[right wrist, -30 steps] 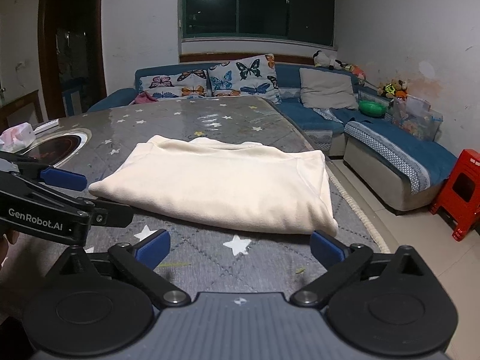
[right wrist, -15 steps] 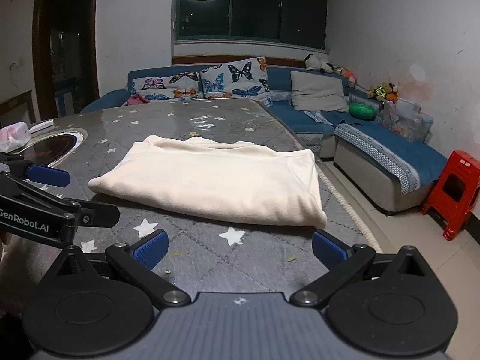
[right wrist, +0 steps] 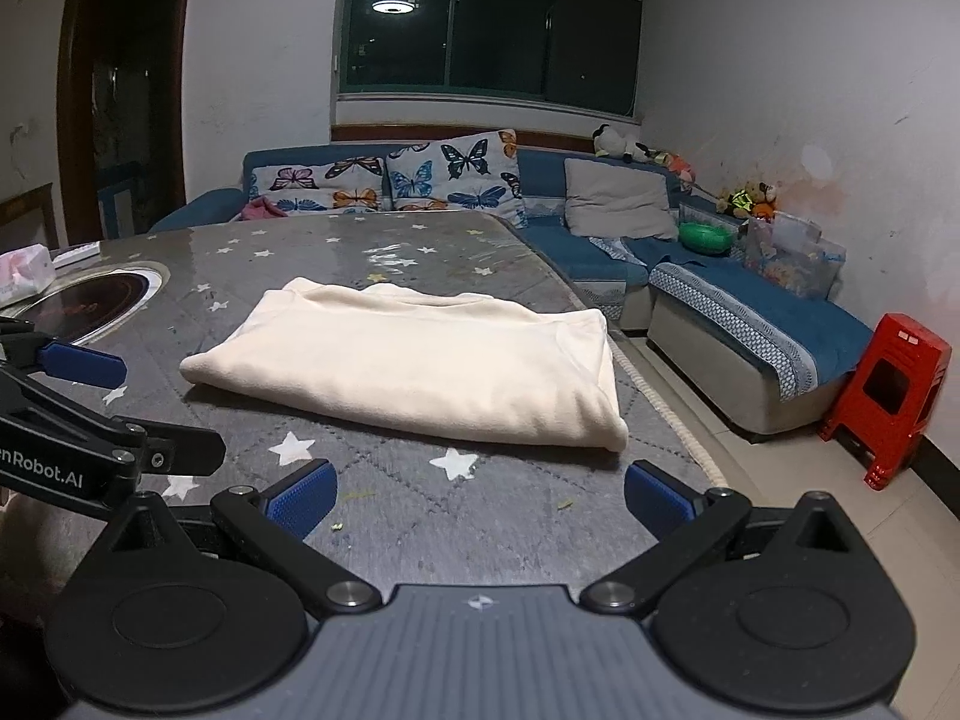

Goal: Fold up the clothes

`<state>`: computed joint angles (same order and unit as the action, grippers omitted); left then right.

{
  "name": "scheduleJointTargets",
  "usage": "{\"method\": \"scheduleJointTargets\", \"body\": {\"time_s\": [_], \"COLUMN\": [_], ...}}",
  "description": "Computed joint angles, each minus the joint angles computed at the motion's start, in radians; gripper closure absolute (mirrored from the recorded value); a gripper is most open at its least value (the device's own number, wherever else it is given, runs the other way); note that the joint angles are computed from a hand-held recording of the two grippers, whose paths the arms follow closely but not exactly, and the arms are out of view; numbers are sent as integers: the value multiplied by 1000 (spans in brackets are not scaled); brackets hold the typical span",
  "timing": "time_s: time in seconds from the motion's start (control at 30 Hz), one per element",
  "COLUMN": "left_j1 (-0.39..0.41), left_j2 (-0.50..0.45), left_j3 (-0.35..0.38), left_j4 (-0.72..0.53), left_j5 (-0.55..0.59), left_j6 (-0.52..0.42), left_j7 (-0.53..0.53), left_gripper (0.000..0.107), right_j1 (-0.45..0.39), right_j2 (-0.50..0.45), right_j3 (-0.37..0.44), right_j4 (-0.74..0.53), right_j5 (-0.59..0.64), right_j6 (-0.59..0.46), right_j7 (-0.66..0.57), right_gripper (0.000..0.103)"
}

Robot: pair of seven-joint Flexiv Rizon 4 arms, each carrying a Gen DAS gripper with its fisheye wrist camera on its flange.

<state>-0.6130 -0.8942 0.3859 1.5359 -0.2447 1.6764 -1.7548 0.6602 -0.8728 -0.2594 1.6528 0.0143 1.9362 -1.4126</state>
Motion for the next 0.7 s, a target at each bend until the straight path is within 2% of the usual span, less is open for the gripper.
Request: {"method": "scheduleJointTargets", "body": {"time_s": [0.13,0.23,0.43,0.7], "left_j1": [-7,-25,-39,-21], "left_j2": [13,18,32,58], "left_j3": [-1,14,9,-48], "left_j4": [23,42,97,174], "left_j5": [3,-3,-38,-113], "left_j6": [14,30,103,209], "left_j7": [-1,-1,40,114], "left_gripper": [4,4,4,4], "right_j1": [-13,15,33,64], "right_j2": [14,18,43,72], "right_j3": [22,-1,3,-8], "right_j4": [24,43,80,110], "right_j5": [-2,28,44,65], "right_j6": [19,37,31,13], "right_j7": [-5,-14,-36,-31], "right_gripper": [0,0,0,0]}}
